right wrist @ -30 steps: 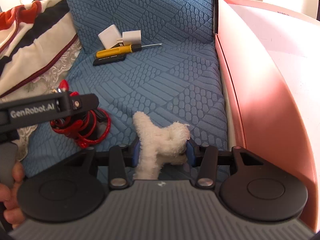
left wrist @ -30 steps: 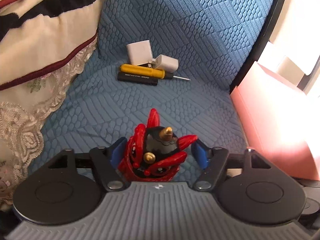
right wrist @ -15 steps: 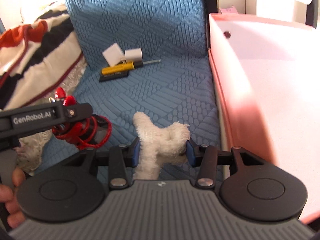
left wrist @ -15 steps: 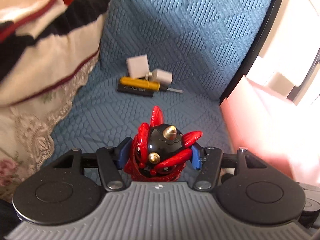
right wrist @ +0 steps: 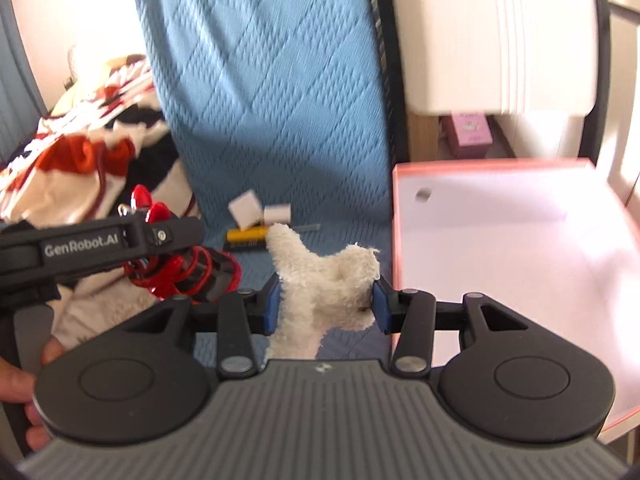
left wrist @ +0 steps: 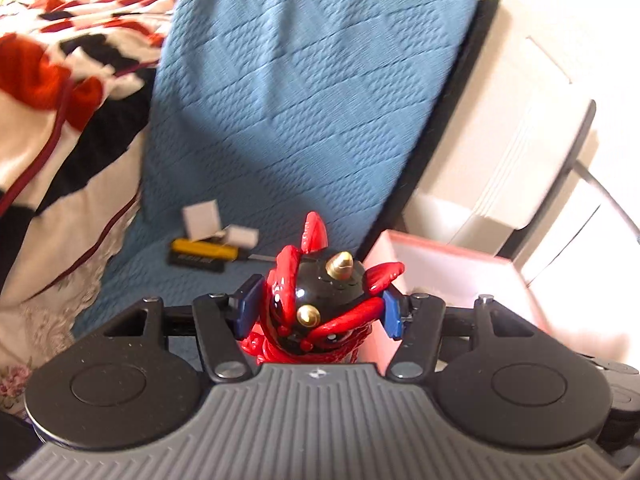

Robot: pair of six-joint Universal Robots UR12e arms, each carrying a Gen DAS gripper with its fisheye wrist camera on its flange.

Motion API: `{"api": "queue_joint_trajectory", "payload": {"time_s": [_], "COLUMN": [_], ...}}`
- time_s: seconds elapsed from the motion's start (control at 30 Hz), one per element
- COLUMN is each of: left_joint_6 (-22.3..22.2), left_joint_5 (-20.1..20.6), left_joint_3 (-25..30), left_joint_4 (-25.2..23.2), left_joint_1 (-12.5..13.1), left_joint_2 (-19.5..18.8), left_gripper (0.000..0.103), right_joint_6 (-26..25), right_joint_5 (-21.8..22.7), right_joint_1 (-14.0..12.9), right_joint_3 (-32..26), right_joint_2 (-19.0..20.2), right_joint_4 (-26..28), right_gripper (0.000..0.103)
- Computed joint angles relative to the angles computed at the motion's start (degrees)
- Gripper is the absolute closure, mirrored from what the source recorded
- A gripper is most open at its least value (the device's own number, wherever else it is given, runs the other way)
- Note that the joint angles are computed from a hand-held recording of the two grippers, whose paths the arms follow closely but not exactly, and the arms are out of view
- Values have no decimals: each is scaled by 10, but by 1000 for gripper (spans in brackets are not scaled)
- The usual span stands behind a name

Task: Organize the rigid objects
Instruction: 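Lift the red figurine and white toy and carry both toward the pink box, then open both grippers to drop the figurine and white toy into the box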

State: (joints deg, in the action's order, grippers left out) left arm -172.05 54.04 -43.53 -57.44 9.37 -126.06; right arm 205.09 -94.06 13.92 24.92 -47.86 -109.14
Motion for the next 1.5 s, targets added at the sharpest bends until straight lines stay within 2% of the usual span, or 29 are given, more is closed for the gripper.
{"api": "queue_joint_trajectory", "payload": {"time_s": [0.27, 0.4, 0.53, 0.67, 0.9, 1.1, 1.43, 1.5], "left_joint_6": [-23, -22, -10, 21, 62, 79, 74, 80], "left_joint_5": [-30, -35, -32, -25, 12, 39, 39, 41], "left_joint_3": [33, 40, 35, 10, -10, 3, 5, 7], "left_joint_4": [-6, -2, -15, -33, -80, -127, -121, -124], "left_joint_1": [-30, -48, -67, -85, -109, -119, -115, -114], "left_joint_2": [-6, -10, -10, -4, -6, -18, -19, -18], "left_gripper": [39, 39, 39, 39, 39, 39, 37, 35], "right_joint_6": [-13, -22, -15, -5, 13, 27, 39, 44], "right_joint_5": [-18, -23, -18, -12, 7, 17, 25, 19], "right_joint_1": [-26, -39, -54, -65, -80, -86, -89, -87], "right_joint_3": [16, 52, 95, 146, 222, 234, 231, 228], "right_joint_2": [-24, -45, -67, -90, -118, -117, -113, -114], "right_joint_4": [-13, -20, -16, -1, 36, 68, 62, 59], "right_gripper": [55, 55, 55, 55, 55, 55, 53, 49]}}
